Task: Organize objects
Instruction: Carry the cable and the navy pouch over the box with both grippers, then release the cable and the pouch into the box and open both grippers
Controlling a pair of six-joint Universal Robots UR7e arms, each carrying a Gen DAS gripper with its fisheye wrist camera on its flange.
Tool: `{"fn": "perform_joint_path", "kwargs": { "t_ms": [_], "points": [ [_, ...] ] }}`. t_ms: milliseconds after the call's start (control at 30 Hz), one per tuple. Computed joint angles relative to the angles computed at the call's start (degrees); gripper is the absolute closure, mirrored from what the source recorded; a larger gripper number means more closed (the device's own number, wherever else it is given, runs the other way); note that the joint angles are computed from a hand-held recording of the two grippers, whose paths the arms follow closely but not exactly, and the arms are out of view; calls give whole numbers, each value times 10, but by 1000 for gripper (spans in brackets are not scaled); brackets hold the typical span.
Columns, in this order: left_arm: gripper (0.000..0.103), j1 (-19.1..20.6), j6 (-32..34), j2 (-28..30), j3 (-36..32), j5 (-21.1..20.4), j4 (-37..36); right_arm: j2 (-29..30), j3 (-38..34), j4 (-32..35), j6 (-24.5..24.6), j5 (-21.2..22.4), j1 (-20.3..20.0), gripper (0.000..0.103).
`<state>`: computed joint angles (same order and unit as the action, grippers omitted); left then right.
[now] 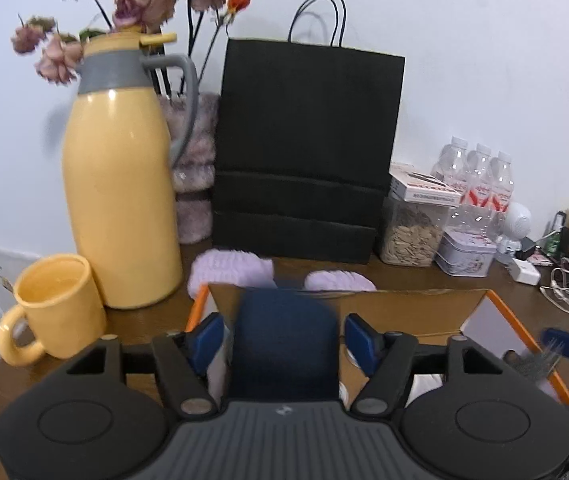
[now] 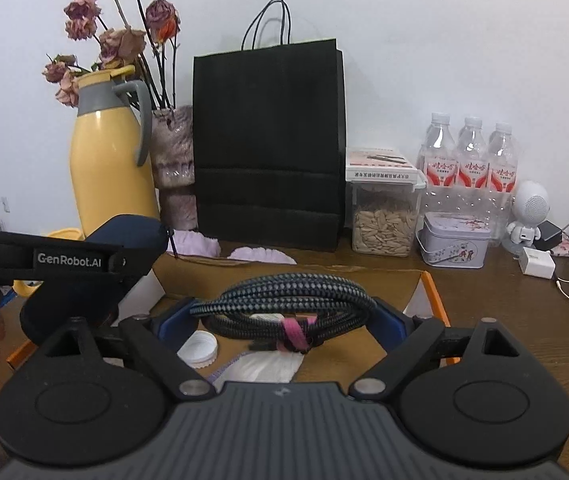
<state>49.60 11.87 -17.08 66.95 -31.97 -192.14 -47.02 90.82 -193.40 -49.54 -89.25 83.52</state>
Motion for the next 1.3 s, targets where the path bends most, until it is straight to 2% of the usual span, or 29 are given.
{"fn": "perform_joint_path", "kwargs": {
  "t_ms": [33, 67, 167, 433, 667, 967, 1300],
  "points": [
    [9, -2, 15, 4, -6, 6, -12, 3, 0, -10, -2, -9, 1, 0],
    [0, -3, 32, 9, -9, 8, -29, 3, -1, -11, -2, -13, 2, 0],
    [0, -8, 67, 15, -12, 10, -70, 0, -2, -1, 11, -12, 1, 0],
    [0, -11, 68, 10, -3, 5, -74, -10, 8, -4, 20, -6, -1, 0],
    [0, -25, 81, -9, 42, -2, -142, -33, 39, -25, 6, 10, -4, 0],
    [0, -53, 54, -43, 135, 20, -181, -87, 115, -45, -24, 36, -20, 0],
    [0, -83, -41, -81, 249, 52, -164, -149, 198, -50, -61, 45, -50, 0]
  ]
}}
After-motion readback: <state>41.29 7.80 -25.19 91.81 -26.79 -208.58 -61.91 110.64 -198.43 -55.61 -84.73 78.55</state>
